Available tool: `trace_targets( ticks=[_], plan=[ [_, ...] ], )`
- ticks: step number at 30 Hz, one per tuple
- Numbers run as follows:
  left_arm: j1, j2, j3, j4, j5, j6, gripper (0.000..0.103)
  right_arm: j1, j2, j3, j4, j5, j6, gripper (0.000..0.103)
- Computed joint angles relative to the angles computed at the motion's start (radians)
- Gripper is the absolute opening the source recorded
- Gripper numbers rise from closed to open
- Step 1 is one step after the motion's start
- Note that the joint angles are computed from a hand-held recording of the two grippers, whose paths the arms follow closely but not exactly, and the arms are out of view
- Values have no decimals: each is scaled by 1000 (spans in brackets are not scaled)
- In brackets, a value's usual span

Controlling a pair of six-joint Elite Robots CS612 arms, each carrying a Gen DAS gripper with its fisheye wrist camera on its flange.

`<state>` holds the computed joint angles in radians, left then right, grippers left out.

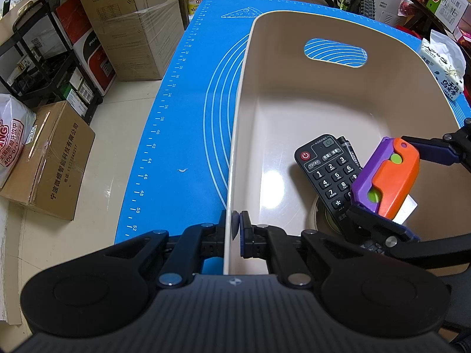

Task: Organize rigid objects
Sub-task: 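Carry the orange-purple toy into the bin with the right gripper and release, then move the right gripper to the silver key on a ring and grasp it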

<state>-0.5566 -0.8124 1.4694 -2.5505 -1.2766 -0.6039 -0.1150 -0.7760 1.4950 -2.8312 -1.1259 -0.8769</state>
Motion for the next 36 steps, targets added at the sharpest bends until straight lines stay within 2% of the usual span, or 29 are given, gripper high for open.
trace_targets(
  ticks=[4,9,11,13,21,30,36],
  plan=[
    [0,0,0,0,0,0,7,3,2,1,-8,-14,-1,73],
    [0,0,0,1,1,1,7,-2,4,4,-23,-10,31,79],
    [0,0,0,0,0,0,7,-5,4,6,-42,-6,48,89],
    [0,0,0,0,0,0,7,-9,4,6,-55,4,69,94],
    [0,0,0,1,1,0,7,-37,-2,12,-97,71,134,96],
    [0,0,1,-1,1,0,7,-91,2,15,-238,139,304,97],
    [0,0,1,0,2,0,7,-124,21,-8,-309,87,394,97]
  ],
)
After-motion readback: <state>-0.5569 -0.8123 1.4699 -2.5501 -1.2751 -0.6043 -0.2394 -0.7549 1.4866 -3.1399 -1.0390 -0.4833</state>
